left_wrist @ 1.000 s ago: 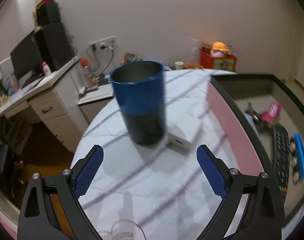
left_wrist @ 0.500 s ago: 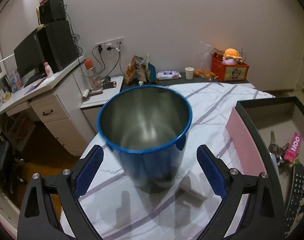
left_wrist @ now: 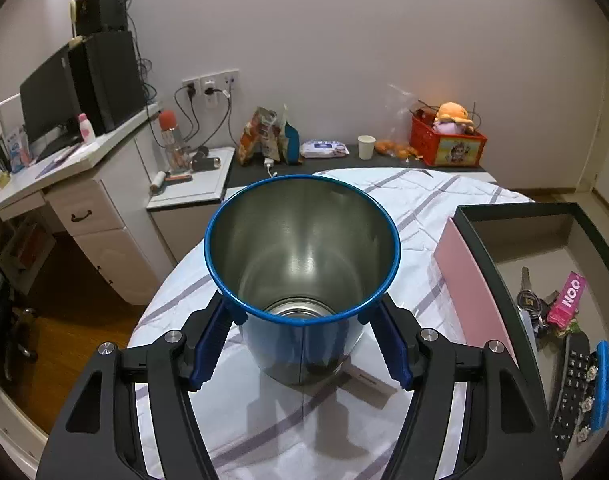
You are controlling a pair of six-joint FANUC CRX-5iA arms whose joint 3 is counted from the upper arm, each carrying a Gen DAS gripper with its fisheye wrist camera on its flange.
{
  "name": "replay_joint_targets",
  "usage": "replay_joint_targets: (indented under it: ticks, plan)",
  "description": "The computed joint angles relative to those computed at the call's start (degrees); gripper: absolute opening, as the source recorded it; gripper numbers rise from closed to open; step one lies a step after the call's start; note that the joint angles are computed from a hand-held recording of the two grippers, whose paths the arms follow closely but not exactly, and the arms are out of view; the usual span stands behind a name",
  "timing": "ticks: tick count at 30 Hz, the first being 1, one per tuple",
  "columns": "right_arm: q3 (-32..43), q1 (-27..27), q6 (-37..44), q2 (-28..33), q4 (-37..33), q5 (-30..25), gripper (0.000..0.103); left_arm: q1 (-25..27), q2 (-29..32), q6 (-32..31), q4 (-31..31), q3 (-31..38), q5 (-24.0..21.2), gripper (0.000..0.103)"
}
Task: Organize rigid objects
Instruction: 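Carry the tumbler with the left tool into the box and release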
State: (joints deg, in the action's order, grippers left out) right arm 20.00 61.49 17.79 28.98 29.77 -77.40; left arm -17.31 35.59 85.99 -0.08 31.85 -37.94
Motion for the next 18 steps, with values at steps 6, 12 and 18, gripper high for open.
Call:
replay_joint_targets:
  ticks: [6,12,18]
  plan:
    - [0.29,-0.06,0.26,0.15,-0.17,-0.11,0.014,0.53,-3.32,-1.52,1.37,-5.06,1.06,0.068]
    - [0.45,-0.06,0.52,0.25,-0.32,-0.26,0.014,1.33,-7.04,-2.50,3.00,-10.73,2.53,0.068]
    - [0.85,-0.14,1.14,0.34,-0.75,-0.59,0.014,1.74,-9.69,-4.96,5.34,-14.94,3.23,0.068]
